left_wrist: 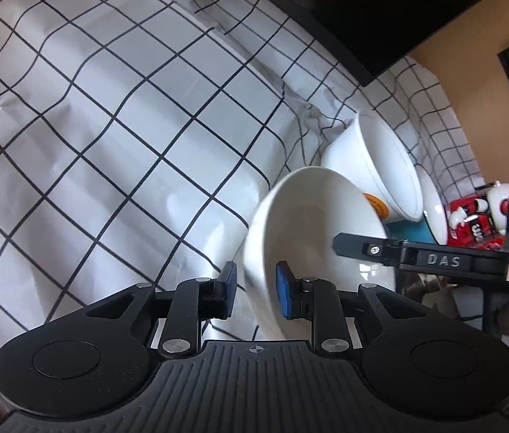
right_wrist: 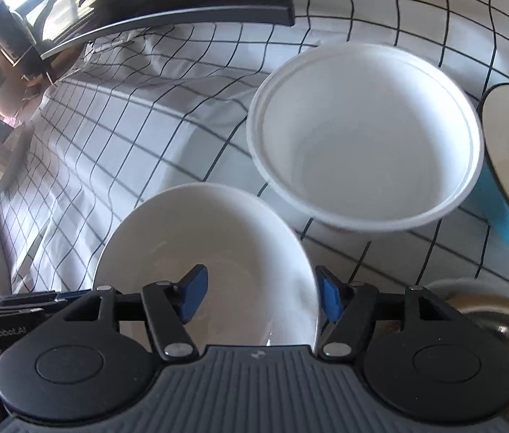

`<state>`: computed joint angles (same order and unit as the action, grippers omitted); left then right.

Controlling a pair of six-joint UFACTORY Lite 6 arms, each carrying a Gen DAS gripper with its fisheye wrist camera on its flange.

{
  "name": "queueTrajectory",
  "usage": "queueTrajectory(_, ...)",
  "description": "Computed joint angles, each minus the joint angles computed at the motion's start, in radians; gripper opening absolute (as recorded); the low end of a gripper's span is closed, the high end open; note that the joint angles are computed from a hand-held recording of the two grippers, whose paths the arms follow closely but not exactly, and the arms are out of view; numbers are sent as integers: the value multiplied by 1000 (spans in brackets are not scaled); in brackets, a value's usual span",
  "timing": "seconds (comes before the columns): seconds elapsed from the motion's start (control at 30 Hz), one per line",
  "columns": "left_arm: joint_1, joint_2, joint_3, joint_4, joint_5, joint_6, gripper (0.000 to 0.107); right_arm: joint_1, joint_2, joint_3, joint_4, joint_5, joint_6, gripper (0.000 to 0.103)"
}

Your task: Organize plates and bowls

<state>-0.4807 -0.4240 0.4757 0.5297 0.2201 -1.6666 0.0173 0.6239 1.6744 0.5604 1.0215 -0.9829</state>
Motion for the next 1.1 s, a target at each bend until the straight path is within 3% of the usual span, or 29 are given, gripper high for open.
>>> queueTrajectory(0.23,-21,-154,-56,-118,131,153,27,-6,-158,-219,22,8,-54,66)
queueTrajectory(0.47,20,-283,-109,-329,177,427,27,-64,-339,-442,79,-11,-108,70)
queueTrajectory(0.7,82,-162,-94,-551,81,719,27,-119,-377,-547,164,-46,-175,71)
queueTrajectory(0.83,132,-90,-82,-754,36,960,27,-87,-424,-617,201,-132,-225,75)
queueTrajectory(0.97,176,-61,-60,-930,65,1202,27,-39,-528,-727,193,-244,-211,76)
queueTrajectory(1.1,243,-38,-38,-1112,116,1460,27,-75,-578,-767,189,-213,-151,76)
